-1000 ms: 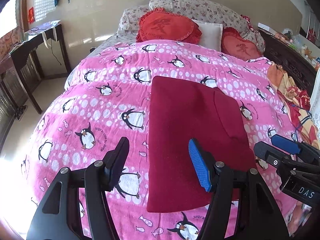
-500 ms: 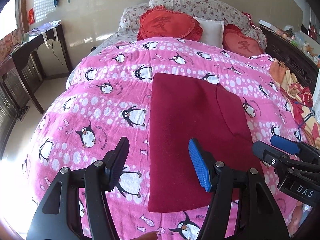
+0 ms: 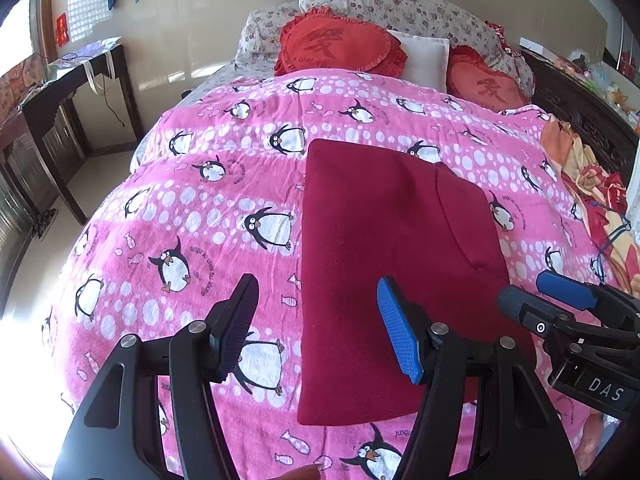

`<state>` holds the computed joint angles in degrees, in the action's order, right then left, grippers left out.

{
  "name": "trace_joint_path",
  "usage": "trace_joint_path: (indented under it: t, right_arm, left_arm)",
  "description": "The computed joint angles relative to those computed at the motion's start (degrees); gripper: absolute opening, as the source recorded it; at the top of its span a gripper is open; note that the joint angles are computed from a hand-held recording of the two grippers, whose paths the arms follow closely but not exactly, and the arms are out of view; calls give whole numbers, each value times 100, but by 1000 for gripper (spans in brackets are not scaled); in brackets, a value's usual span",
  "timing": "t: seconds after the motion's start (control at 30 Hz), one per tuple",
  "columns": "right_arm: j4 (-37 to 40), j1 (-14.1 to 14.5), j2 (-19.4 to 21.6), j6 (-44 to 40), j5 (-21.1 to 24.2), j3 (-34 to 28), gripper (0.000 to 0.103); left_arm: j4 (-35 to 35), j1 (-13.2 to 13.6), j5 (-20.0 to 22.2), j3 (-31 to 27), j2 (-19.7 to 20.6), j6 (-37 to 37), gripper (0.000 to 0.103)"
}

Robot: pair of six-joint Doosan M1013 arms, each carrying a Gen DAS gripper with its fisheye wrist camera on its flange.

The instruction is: Fold small clothes

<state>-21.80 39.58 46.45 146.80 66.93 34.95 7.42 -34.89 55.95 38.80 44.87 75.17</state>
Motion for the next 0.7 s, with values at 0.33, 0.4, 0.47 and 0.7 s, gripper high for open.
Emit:
trace_joint_path:
  t: [0.33, 0.4, 0.47, 0.7]
  right_arm:
    - [150, -20, 62, -109, 57, -75, 64]
    - [174, -23, 63, -109, 48, -70, 64]
    - [197, -25, 72, -114, 60, -83, 64]
    - [278, -38, 108, -170, 109, -130, 64]
  left_arm:
    - [-44, 1, 82, -41, 41, 27, 62]
    - [-63, 3, 116, -67, 57, 35, 62]
    - [-74, 4, 133, -76, 65, 40, 62]
    - [-82, 4, 122, -67, 70, 80, 62]
